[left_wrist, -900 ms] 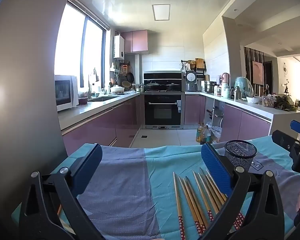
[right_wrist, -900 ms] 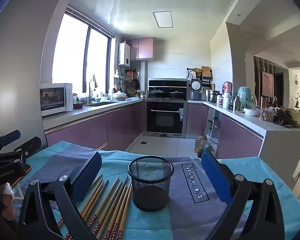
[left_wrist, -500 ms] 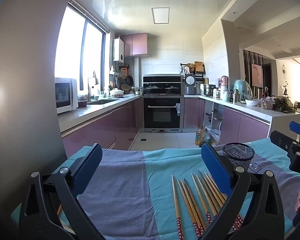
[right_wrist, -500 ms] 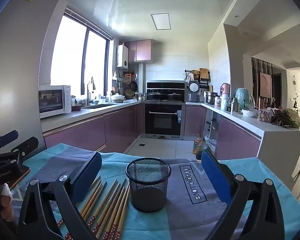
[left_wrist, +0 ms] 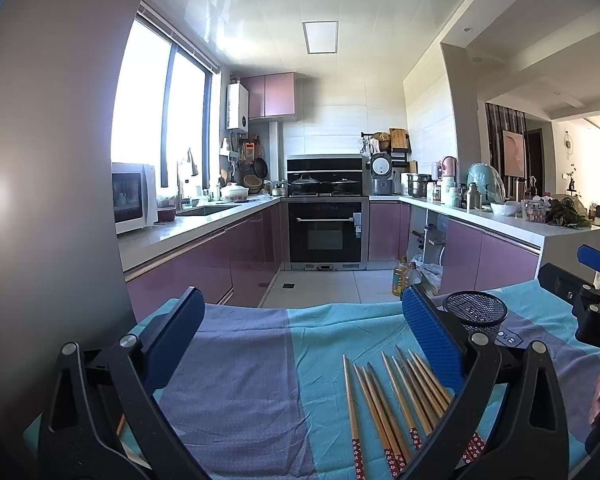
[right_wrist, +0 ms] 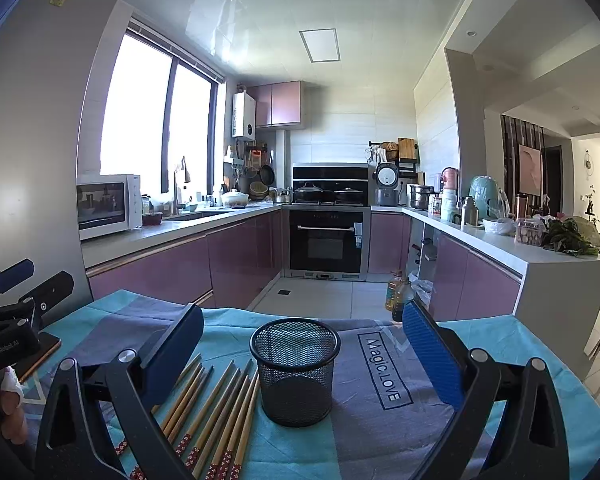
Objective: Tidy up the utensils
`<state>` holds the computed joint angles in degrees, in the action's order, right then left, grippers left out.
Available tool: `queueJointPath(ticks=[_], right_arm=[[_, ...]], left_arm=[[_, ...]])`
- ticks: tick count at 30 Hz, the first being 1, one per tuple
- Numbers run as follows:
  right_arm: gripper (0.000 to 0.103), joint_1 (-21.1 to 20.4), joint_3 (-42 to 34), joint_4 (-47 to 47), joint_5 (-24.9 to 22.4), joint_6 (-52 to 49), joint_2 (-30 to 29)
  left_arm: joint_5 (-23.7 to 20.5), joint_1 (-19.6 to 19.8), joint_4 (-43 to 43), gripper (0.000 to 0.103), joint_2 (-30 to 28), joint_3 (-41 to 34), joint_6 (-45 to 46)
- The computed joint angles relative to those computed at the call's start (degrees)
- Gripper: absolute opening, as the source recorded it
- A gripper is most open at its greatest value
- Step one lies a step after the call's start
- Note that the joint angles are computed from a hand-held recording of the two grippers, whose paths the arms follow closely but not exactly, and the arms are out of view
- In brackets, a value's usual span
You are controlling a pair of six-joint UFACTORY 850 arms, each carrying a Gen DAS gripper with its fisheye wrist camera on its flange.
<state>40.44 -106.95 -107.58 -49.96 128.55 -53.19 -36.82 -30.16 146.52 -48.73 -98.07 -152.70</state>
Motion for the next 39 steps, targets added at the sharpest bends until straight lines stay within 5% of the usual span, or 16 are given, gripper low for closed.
queueJointPath(ticks=[39], right_arm=[[0.096, 0.0, 1.3, -0.8, -0.9, 1.4, 0.7]], left_arm=[[-0.6, -0.1, -0.2, 0.098, 0.3, 0.3, 0.2]])
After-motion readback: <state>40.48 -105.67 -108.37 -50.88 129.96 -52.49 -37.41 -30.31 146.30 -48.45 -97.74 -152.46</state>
